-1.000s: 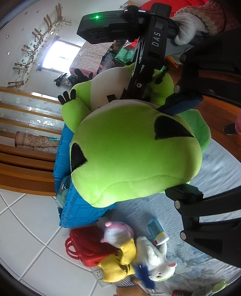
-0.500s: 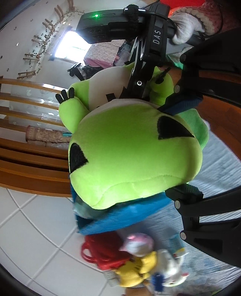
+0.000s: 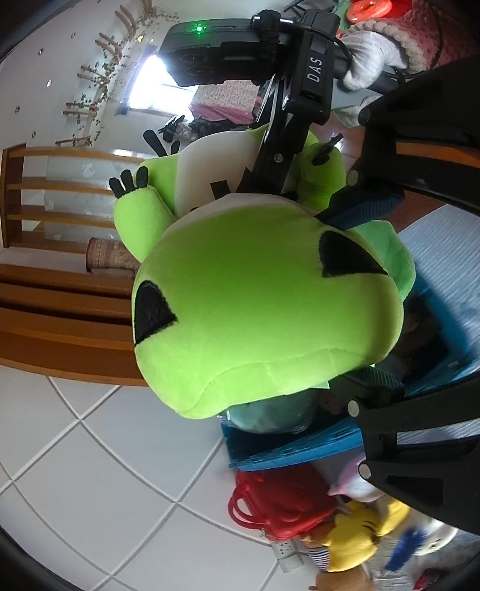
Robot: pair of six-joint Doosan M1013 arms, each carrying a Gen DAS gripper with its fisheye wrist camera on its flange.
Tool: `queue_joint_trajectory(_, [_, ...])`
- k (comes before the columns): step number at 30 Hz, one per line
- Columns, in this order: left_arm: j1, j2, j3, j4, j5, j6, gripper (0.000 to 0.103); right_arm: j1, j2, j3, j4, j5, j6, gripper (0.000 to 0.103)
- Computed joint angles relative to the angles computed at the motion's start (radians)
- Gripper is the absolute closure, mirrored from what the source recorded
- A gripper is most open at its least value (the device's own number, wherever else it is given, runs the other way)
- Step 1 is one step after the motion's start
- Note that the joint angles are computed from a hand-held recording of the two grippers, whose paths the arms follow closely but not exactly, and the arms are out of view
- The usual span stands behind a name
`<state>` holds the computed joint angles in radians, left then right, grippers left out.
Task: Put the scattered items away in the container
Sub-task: 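Carry the green frog with both tools over the blue container, then lower the frog into the container and open both tools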
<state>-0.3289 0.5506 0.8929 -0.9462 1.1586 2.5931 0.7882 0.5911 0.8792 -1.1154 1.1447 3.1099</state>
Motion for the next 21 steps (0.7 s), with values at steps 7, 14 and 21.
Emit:
queue_joint_trajectory(7, [-0.062, 0.151, -0.237, 0.158, 0.027, -0.213, 0.033, -0.115, -0.039, 0.072, 0.112, -0.157, -0.074, 0.01])
queue_joint_trajectory(14, [-0.119, 0.344, -0.546, 0.344, 0.191, -0.481, 0.033, -0.24, -0.068, 0.153, 0.386, -0.303, -0.237, 0.01])
queue_joint_trajectory(21, [-0.142, 0.408, -0.654, 0.47, 0.197, -0.579, 0.024, -0.308, -0.07, 0.186, 0.581, -0.35, -0.338, 0.0])
